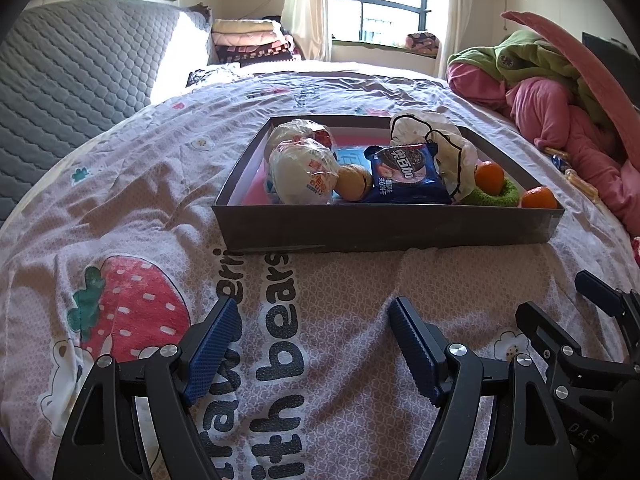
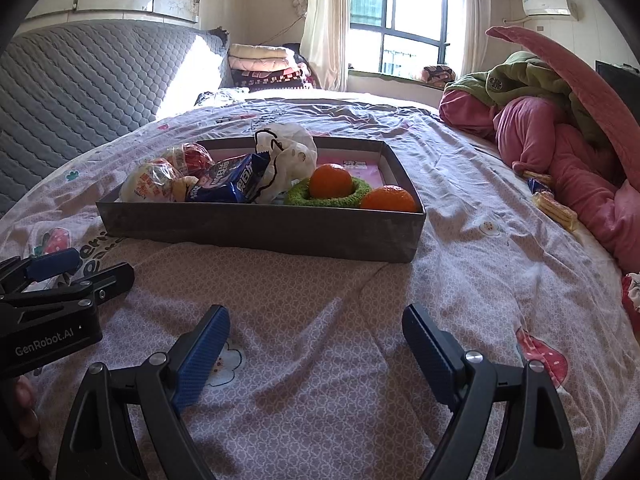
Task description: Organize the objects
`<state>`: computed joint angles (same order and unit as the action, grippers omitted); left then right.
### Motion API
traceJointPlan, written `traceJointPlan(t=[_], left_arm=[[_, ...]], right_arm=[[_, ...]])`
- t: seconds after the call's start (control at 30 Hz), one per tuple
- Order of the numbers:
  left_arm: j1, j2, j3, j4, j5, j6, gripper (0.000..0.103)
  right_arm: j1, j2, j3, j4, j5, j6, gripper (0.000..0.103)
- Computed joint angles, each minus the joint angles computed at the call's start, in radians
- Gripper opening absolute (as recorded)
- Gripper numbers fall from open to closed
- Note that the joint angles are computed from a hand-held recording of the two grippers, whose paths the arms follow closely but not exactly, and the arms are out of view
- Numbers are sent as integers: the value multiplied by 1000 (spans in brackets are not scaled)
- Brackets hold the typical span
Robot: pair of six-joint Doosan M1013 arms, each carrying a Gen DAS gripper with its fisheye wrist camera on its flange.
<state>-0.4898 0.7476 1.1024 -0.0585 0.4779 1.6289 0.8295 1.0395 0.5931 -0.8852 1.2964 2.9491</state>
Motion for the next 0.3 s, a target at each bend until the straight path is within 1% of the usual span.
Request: traceJointPlan(t=[0.3], left_arm=[[1,1,-1,-18,4,15,79]], right_arm=[[-1,1,0,3,-2,-1,88]])
